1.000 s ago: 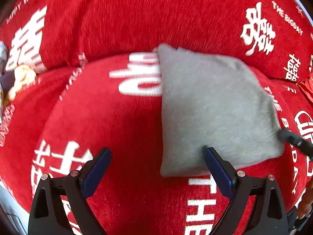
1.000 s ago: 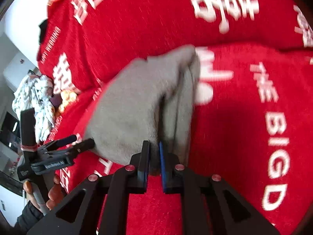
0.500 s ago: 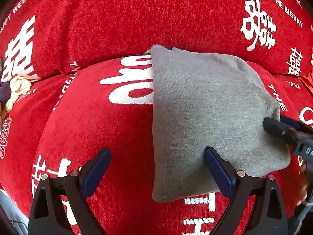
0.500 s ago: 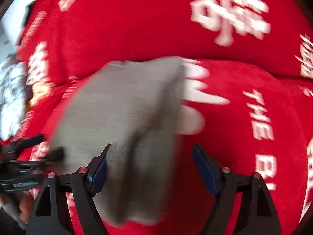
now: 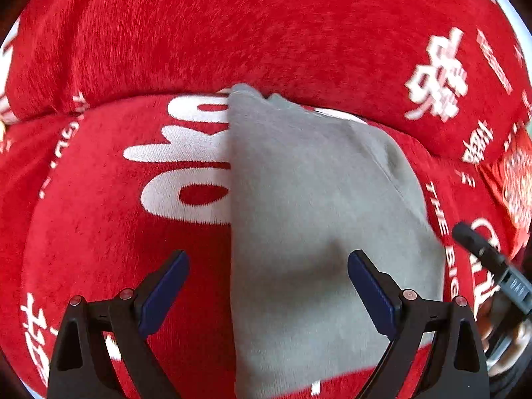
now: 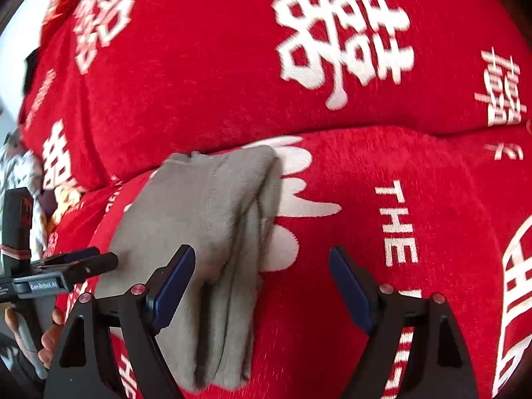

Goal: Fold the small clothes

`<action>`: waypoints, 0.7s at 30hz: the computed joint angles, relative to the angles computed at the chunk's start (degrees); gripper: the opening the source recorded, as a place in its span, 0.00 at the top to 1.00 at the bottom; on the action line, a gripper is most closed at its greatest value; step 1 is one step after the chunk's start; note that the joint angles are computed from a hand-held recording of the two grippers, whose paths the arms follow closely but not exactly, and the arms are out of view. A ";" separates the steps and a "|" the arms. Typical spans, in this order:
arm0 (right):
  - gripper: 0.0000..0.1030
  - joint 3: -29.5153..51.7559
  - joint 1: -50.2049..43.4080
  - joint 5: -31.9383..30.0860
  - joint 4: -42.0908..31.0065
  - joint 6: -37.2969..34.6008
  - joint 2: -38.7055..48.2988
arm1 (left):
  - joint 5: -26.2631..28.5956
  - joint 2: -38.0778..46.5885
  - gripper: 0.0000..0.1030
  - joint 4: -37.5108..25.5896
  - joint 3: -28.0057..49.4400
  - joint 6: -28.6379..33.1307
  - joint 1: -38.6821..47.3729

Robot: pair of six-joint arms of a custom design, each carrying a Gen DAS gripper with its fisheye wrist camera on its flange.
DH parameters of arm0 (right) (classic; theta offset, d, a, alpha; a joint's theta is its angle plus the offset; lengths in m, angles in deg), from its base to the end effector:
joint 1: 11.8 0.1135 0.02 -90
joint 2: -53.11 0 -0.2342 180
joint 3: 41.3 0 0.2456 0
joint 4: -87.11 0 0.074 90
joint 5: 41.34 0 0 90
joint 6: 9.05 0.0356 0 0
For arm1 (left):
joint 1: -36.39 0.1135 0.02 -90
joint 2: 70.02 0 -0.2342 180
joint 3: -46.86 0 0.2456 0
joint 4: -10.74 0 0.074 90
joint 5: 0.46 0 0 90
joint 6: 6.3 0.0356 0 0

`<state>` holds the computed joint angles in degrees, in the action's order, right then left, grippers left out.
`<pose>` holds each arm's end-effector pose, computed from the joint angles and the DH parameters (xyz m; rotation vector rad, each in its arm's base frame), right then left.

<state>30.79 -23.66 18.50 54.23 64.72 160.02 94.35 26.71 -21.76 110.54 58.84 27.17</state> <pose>0.3261 -0.0502 0.1004 -0.2361 2.5814 0.5528 0.2943 -0.0508 0.1125 -0.3486 2.7218 -0.2844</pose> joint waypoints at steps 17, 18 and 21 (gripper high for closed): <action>0.18 12.33 10.00 -2.46 -0.25 5.54 18.42 | 10.99 18.12 0.01 1.07 12.11 0.71 3.15; 0.19 11.67 10.71 -1.15 0.27 4.35 17.90 | 10.83 17.88 0.01 2.00 11.60 1.30 2.90; 0.30 9.56 11.53 -0.31 1.55 3.03 16.33 | 9.27 16.30 0.01 5.56 8.71 2.29 1.68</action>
<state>40.35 -12.12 18.19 55.79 67.75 176.35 103.62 43.01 -16.20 119.25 61.13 28.85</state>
